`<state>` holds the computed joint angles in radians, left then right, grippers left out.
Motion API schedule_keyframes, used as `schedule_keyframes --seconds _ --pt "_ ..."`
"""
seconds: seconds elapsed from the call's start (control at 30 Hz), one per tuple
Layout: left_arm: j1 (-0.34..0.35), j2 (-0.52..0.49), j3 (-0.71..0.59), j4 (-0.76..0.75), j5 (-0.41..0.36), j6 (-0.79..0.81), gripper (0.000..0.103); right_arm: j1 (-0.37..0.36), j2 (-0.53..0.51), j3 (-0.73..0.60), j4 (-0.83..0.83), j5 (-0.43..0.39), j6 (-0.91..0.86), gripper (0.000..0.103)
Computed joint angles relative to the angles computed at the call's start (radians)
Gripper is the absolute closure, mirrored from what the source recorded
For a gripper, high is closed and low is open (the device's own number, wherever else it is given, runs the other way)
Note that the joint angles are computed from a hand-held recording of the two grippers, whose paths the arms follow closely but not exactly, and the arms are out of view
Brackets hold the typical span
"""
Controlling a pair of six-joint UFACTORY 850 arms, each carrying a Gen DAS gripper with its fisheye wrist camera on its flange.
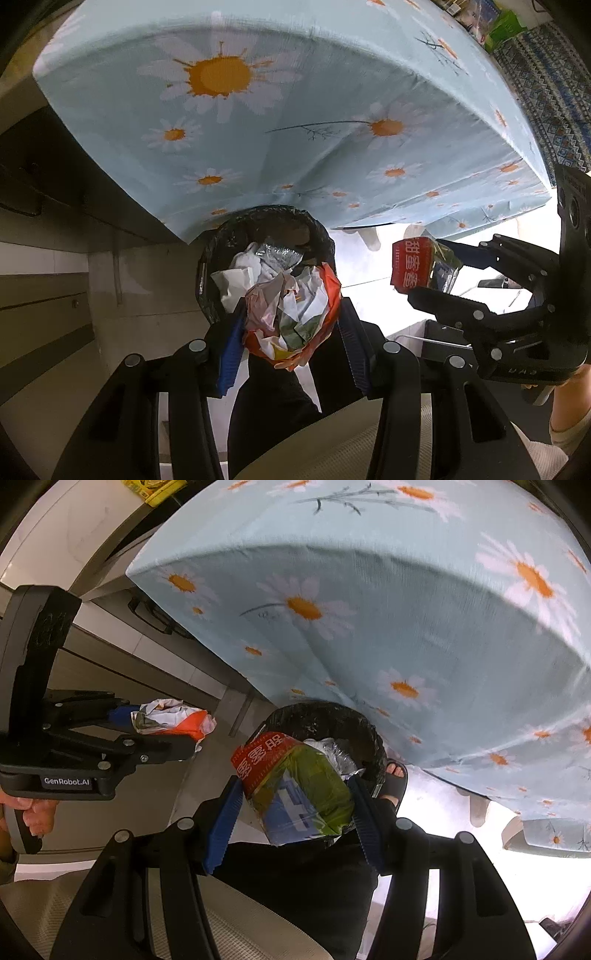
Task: Collect trash
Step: 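Open both tools to drop the wrapper and snack bag into the bin, then move both open tools back up toward the remaining trash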
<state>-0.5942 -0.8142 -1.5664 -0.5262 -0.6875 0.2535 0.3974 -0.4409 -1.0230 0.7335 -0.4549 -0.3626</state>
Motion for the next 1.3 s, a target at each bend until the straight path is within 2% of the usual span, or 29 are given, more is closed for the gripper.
schedule_keyframes --seconds 0.47,0.53,0.6,0.77,1.3 --pt "-0.002 -0.026 -0.047 0.032 -0.032 -0.024 0.054 -0.014 -0.004 -0.006 0.012 -0.014 -0.006 0.044" --pt "-0.002 -0.034 -0.059 0.033 -0.051 -0.025 0.053 -0.018 -0.006 -0.007 0.029 -0.021 -0.016 0.043" --pt "-0.003 -0.039 -0.065 0.048 -0.057 -0.041 0.049 -0.024 -0.011 -0.008 0.032 -0.027 -0.005 0.037" --pt "0.0 -0.049 -0.075 0.059 -0.073 -0.063 0.049 -0.032 -0.01 -0.01 0.017 -0.032 0.017 0.037" --pt "-0.001 -0.037 -0.066 0.063 -0.067 -0.074 0.049 -0.041 0.011 -0.007 -0.029 -0.031 0.061 0.037"
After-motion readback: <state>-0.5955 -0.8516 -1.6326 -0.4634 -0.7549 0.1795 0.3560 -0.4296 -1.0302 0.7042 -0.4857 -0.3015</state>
